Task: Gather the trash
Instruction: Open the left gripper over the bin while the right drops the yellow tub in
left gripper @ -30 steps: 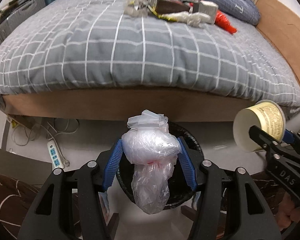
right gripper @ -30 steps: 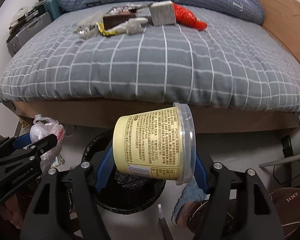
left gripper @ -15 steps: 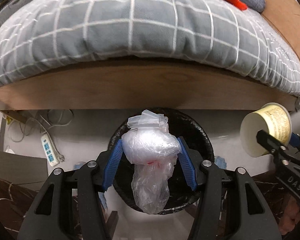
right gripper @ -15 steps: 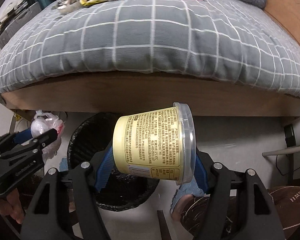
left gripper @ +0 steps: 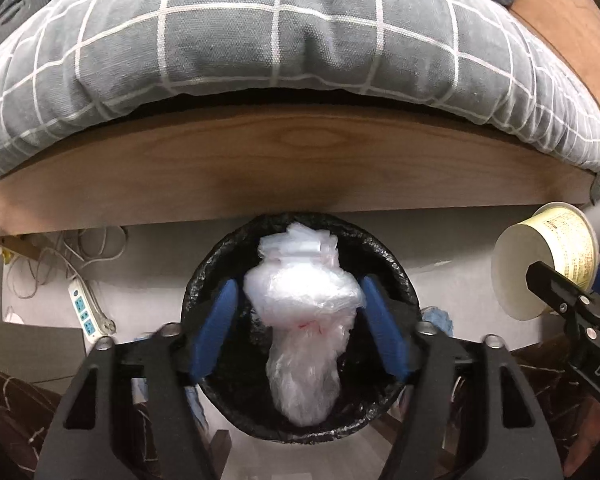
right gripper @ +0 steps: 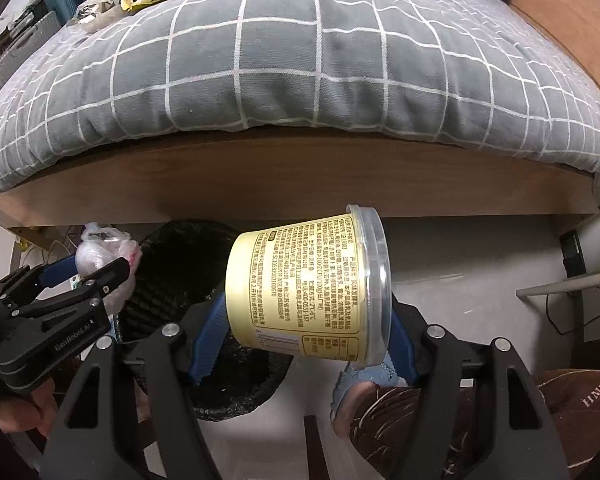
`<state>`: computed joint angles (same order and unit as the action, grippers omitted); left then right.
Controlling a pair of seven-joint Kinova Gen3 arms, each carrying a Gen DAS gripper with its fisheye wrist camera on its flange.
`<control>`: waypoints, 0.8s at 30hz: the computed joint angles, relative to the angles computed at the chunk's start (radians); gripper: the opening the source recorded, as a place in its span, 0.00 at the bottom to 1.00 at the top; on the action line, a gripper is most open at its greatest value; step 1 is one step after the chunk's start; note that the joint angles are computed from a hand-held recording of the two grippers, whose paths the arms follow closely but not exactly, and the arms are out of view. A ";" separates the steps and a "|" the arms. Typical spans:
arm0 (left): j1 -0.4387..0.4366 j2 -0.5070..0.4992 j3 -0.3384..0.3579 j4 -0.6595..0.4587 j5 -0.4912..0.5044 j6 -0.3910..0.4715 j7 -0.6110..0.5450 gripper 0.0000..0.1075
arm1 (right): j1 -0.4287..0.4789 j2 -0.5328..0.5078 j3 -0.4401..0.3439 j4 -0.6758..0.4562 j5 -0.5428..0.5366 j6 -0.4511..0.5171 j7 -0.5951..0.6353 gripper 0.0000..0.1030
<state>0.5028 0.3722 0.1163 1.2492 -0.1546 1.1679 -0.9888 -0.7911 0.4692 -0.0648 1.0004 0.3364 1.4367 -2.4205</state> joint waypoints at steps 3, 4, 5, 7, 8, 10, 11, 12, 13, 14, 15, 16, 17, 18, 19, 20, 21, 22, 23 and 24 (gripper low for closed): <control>0.003 -0.005 -0.006 0.021 -0.014 -0.012 0.010 0.80 | 0.002 0.020 -0.001 -0.008 -0.006 -0.009 0.007 0.64; -0.001 -0.007 -0.006 0.031 -0.013 -0.018 0.008 0.82 | 0.000 0.024 -0.002 -0.010 -0.010 -0.009 0.009 0.64; -0.005 -0.008 -0.007 0.043 -0.015 -0.025 0.005 0.85 | 0.001 0.029 -0.003 -0.012 -0.014 -0.011 0.012 0.64; -0.005 -0.011 -0.010 0.058 -0.027 -0.028 0.008 0.90 | 0.008 0.042 -0.005 -0.016 -0.027 -0.022 0.027 0.64; -0.005 -0.013 -0.011 0.066 -0.032 -0.030 0.009 0.90 | 0.008 0.050 -0.006 -0.021 -0.031 -0.024 0.034 0.64; -0.013 -0.020 -0.013 0.088 -0.035 -0.038 0.008 0.90 | 0.006 0.065 -0.006 -0.030 -0.041 -0.034 0.046 0.64; -0.020 -0.024 -0.012 0.097 -0.031 -0.041 0.006 0.90 | 0.005 0.074 -0.006 -0.038 -0.045 -0.035 0.053 0.64; -0.030 -0.027 -0.014 0.109 -0.028 -0.048 0.003 0.90 | -0.001 0.086 -0.004 -0.061 -0.049 -0.022 0.057 0.64; -0.031 -0.028 -0.017 0.111 -0.034 -0.040 0.011 0.90 | -0.006 0.099 -0.003 -0.079 -0.055 -0.015 0.061 0.64; -0.036 -0.029 -0.018 0.116 -0.035 -0.036 0.013 0.90 | -0.008 0.112 -0.004 -0.094 -0.064 -0.013 0.067 0.64; -0.039 -0.030 -0.018 0.117 -0.036 -0.032 0.014 0.90 | -0.010 0.114 -0.002 -0.097 -0.071 -0.013 0.069 0.64; -0.041 -0.032 -0.020 0.118 -0.040 -0.025 0.018 0.90 | -0.012 0.124 -0.003 -0.109 -0.079 -0.012 0.075 0.64; -0.044 -0.036 -0.020 0.120 -0.043 -0.022 0.021 0.90 | -0.015 0.136 -0.002 -0.124 -0.085 -0.009 0.082 0.64; -0.047 -0.039 -0.021 0.123 -0.046 -0.020 0.024 0.90 | -0.019 0.144 0.000 -0.136 -0.089 -0.005 0.087 0.64; -0.047 -0.042 -0.024 0.124 -0.054 -0.013 0.031 0.90 | -0.021 0.159 -0.001 -0.157 -0.095 0.001 0.098 0.64; -0.052 -0.045 -0.025 0.127 -0.057 -0.011 0.033 0.90 | -0.024 0.172 0.001 -0.177 -0.101 0.008 0.107 0.64; -0.056 -0.048 -0.025 0.126 -0.058 -0.004 0.036 0.90 | -0.024 0.180 0.003 -0.188 -0.107 0.009 0.115 0.64; -0.066 -0.059 -0.027 0.138 -0.053 -0.007 0.038 0.90 | -0.028 0.192 0.004 -0.204 -0.113 0.012 0.121 0.64; -0.071 -0.066 -0.027 0.143 -0.053 -0.005 0.043 0.90 | -0.031 0.199 0.007 -0.216 -0.117 0.016 0.126 0.64; -0.079 -0.075 -0.029 0.152 -0.054 -0.008 0.045 0.90 | -0.034 0.209 0.010 -0.231 -0.121 0.022 0.131 0.64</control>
